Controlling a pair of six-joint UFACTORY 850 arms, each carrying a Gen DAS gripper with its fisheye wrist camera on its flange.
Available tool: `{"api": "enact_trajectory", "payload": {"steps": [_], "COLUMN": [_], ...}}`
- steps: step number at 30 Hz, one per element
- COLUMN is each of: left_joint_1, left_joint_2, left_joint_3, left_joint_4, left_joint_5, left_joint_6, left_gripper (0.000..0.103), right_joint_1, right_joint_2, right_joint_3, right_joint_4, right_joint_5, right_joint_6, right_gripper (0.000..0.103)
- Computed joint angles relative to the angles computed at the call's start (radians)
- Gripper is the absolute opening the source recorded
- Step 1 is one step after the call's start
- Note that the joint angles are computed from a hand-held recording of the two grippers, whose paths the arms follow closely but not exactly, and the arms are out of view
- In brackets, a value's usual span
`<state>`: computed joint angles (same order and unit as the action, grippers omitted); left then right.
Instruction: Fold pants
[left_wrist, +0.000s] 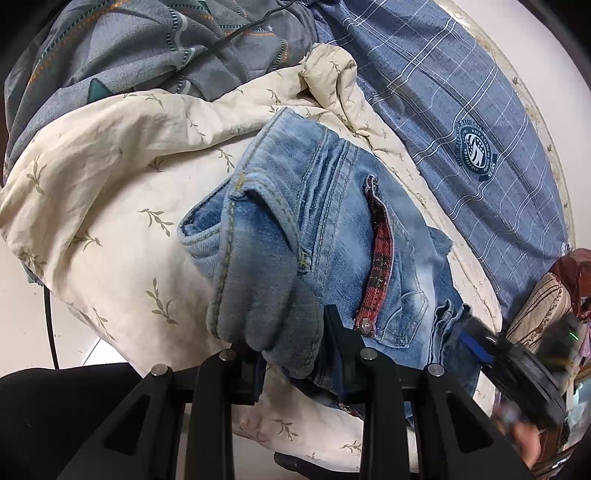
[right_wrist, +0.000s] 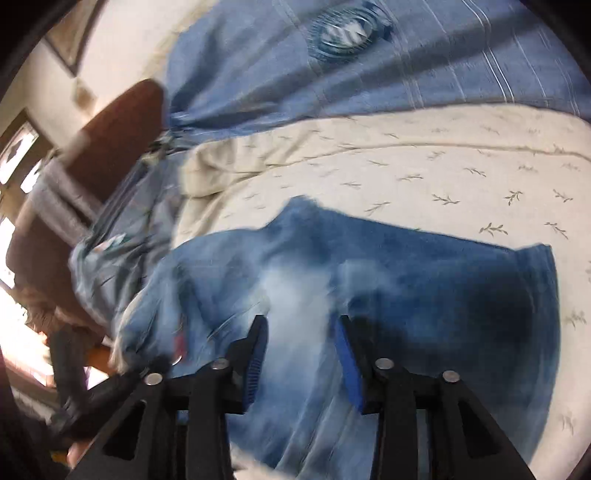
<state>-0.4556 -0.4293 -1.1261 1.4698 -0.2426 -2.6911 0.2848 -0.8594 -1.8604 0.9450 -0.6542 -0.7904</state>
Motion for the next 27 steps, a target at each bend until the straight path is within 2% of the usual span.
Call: {"api": "enact_trajectory", "payload": {"steps": [2,3,5,8,10,11,12,13,15,18,20,24,27], "left_joint_1": [-0.002,-0.003,-0.004,-0.009,-0.013,-0.014,-0.015,-0.016,-0.021,-0.043,-0.063,-0.115,-0.158], "left_joint_2": [-0.005,-0.006,-0.012,-0.018,-0.022,-0.025,-0.026,-0.025,-0.028,-0.036,-0.044,-0.075,-0.127], "left_joint_3": [-0.011,-0.015,-0.025,-0.036,-0.046,-0.055,-0.063,-0.066,-0.084,-0.117,-0.144,-0.237,-0.351], "left_joint_4": [-0.067,-0.088,-0.141,-0.195,-0.241,-0.283,-0.322,-0.343,-0.397,-0.406,-0.400,-0.377,-0.361], "left_joint_5": [-0.007,-0.010,-0.017,-0.038,-0.052,-0.060,-0.070,-0.079,-0.109,-0.185,-0.247,-0.400,-0.516], "left_joint_6": [0.078,0.103,0.161,0.224,0.274,0.317,0.363,0.394,0.475,0.532,0.560,0.680,0.869], "left_gripper": [0.030,0.030,0.030,0.030,0.030,0.030,0.030,0.030,0.030,0.028,0.024,0.018,0.017], "right_joint_1": [-0.002,-0.008,-0.028,-0.044,-0.049,-0.050,-0.052,-0.062,-0.083,-0.115,-0.148,-0.190,-0.216], "right_joint_2": [-0.097,-0.093,-0.069,-0.008,-0.077,-0.154,-0.201,-0.206,-0.170,-0.042,0.026,0.097,0.138], "right_joint_3": [-0.122,-0.132,-0.107,-0.024,-0.112,-0.203,-0.253,-0.260,-0.191,0.014,0.137,0.263,0.324], "right_joint_4": [-0.102,-0.091,0.026,0.194,0.154,0.097,0.083,0.110,0.221,0.372,0.450,0.507,0.553], "right_joint_5": [-0.070,-0.079,-0.125,-0.064,-0.106,-0.179,-0.209,-0.221,-0.243,-0.181,-0.197,-0.195,-0.176], "right_joint_6": [0.161,0.179,0.116,-0.025,0.055,0.141,0.186,0.188,0.139,-0.078,-0.184,-0.283,-0.363], "right_gripper": [0.053,0.054,0.054,0.053,0.055,0.054,0.048,0.048,0.050,0.056,0.057,0.057,0.057]}}
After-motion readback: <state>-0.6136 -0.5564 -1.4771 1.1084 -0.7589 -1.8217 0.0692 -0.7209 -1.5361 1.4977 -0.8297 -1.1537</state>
